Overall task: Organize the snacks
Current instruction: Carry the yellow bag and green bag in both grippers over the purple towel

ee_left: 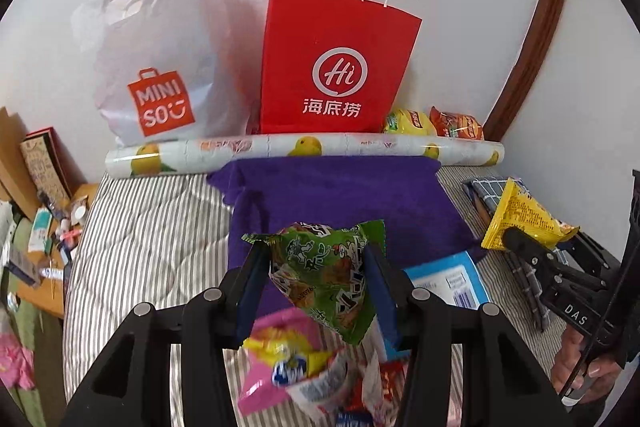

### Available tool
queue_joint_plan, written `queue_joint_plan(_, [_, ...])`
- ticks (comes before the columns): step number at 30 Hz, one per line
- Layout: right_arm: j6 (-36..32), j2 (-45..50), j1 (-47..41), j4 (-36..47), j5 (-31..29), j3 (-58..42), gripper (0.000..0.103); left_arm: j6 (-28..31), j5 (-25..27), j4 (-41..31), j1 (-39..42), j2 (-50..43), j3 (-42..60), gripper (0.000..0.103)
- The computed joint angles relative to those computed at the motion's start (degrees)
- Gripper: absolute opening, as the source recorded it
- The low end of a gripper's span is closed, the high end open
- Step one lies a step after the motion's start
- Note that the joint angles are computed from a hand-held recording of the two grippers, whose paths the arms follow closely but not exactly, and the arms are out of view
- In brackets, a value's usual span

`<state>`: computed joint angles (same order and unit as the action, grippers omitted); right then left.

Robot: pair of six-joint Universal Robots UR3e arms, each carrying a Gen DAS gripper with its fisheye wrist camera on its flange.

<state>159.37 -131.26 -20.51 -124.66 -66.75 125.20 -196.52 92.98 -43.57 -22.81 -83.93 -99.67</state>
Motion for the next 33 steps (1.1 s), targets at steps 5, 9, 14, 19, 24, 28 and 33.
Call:
queue_joint_plan(5, [3.22, 9.87, 2.61, -9.07, -1.58, -2.25, 0.059, 1.44, -0.65, 0.39, 0.96, -6.70, 5.40, 0.046])
queue_joint_plan(9, [4.85, 17.95, 3.87, -14.33, -2.13, -5.35, 0.059, 2.12, -1.37, 0.58, 1.56, -11.90, 9.80, 0.046])
queue_joint_plan(14, [5.99, 26.05, 5.55, -19.26, -3.83, -8.95, 0.059, 3.00, -2.27, -0.50, 2.38, -18.01, 16.32, 0.046])
queue_joint_plan(19, [7.29, 32.37, 6.03, -21.63, -3.75, -12.54, 0.059, 3.66, -3.02, -0.60, 3.19, -21.82, 20.55, 0.046])
queue_joint_plan(24, [8.20, 37.36, 7.36, -23.80, -5.07, -15.24, 0.059, 4.28, -3.20, -0.63, 3.81, -25.32, 23.55, 0.046])
queue_joint_plan(28, [7.87, 41.07, 7.88, -24.91, -5.66, -16.58, 0.059, 4.21, -3.74, -1.03, 4.35, -28.50, 25.88, 0.046])
queue_joint_plan(33, [6.71, 45.70, 8.22, -25.38, -6.01, -18.21, 0.059, 4.27, -3.85, -1.66, 4.80, -32.22, 28.27, 0.046])
